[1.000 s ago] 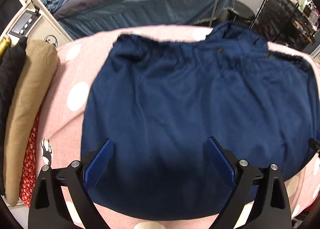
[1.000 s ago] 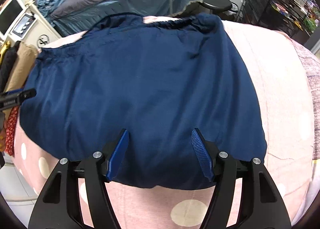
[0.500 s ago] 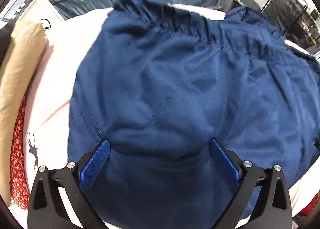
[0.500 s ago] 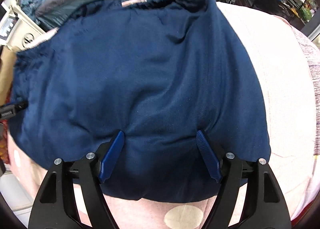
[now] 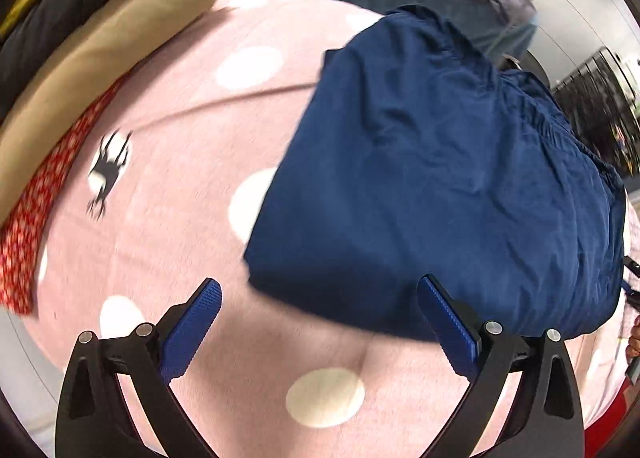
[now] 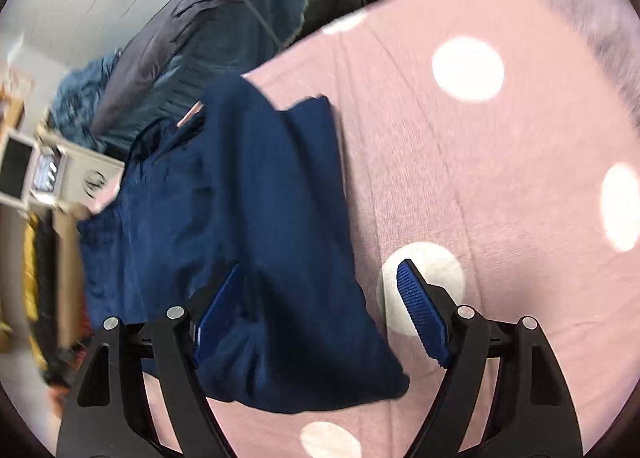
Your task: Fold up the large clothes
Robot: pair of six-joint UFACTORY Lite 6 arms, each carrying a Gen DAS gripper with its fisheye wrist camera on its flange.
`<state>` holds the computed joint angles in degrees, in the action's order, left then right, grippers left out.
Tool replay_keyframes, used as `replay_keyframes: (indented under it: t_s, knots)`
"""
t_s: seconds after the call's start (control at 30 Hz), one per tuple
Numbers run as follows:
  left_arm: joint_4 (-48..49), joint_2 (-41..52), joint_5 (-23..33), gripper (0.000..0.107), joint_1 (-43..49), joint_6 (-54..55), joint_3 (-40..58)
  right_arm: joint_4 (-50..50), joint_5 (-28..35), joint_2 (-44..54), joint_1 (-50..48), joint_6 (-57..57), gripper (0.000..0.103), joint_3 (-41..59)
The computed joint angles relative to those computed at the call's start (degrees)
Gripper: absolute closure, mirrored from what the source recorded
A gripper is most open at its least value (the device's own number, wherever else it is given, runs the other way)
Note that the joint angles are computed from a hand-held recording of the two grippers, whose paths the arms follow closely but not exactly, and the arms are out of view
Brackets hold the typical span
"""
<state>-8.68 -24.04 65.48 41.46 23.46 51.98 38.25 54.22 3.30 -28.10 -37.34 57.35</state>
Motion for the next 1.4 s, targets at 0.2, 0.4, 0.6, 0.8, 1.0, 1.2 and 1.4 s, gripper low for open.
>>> replay_keyframes:
  t_s: [0.2, 0.4, 0.6, 0.8, 1.0, 1.2, 1.4]
  knots:
    - [-3.0, 1.5, 2.8, 0.011, 4.2, 2.0, 1.7, 5.3, 2.7, 14.0, 0.3, -4.7, 0.025, 4.5]
    - [-7.6, 11.8, 3.6, 0.011, 6.4, 4.2, 9.0, 11.9, 1.1, 20.5, 3.0, -6.4, 0.017, 5.6]
    - [-11.7, 27.7, 0.4, 0.011, 2.2, 1.7, 20.4, 14.7, -0.6, 18.8, 4.8, -6.7, 0.017, 2.7]
    - [-14.7, 43.9, -1.3, 0.011, -3.4, 1.7, 30.2, 13.9, -1.8, 17.0, 5.4, -4.0, 0.018, 1.2]
    - [-21.3, 55.2, -1.0, 0.009, -6.1, 3.1, 35.6, 12.1, -4.0, 15.9, 7.0, -0.8, 0.018, 1.1]
    - [-22.6, 53.5, -3.7, 0.011, -7.7, 4.3, 33.6, 8.5, -8.6, 14.3, 11.1, 4.4, 0.024, 0.9]
    - [-24.7, 44.0, -6.9, 0.053, -8.0, 4.8, 24.8, 3.9, -11.8, 9.1, 14.3, 9.5, 0.064, -1.4]
